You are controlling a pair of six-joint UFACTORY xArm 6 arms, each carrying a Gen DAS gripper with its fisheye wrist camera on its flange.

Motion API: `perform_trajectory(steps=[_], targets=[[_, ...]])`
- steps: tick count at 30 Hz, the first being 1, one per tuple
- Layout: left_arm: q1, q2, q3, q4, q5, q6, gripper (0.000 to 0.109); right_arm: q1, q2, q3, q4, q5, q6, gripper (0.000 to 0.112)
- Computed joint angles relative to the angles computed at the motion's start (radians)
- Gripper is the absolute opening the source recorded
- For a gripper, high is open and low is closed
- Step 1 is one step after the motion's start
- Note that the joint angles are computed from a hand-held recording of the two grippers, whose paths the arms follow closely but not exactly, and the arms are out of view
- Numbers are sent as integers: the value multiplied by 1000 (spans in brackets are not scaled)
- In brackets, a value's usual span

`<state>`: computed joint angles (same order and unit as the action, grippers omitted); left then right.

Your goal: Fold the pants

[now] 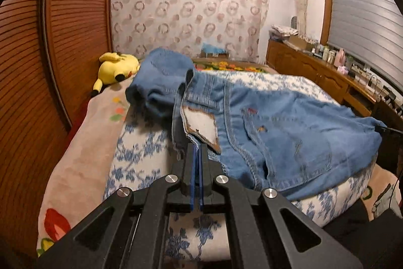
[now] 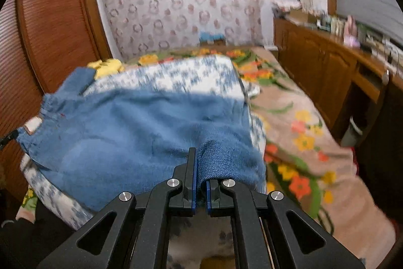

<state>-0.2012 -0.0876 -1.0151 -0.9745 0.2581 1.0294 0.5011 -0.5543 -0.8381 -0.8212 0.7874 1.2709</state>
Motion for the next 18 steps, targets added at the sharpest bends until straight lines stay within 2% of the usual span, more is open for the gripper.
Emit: perform_trajectory(steps=[2,9,11,12,14,15,16,17,18], targets=[[-3,-8,20,33,1,-29,2,-28,10,12,28,-32,-8,5],[3,-14,36,58,-6,-47,5,-49,26,-1,58,-38,-26,6],[1,-15,32,27,-3,-18,24,-54,28,-17,58,-30,-33,10],[1,-15,27,2,5,-1,26,-48,25,-19,51,-23,-25,12],[4,-17,21,-29,24,27,45,-45,17,-26,31,-17,-5,13],[1,-20,20,-50,26,47,48,-33,12,-19,6,-9,25,14],[-2,-22,18,-66,32,64,55,-27,11,-21,-5,-1,37,16],[-4,-24,16,-69,41,67,74,-19,10,-22,-10,10,45,17],[-7,-26,15,-80,48,75,82,-16,11,-27,-14,19,48,18]])
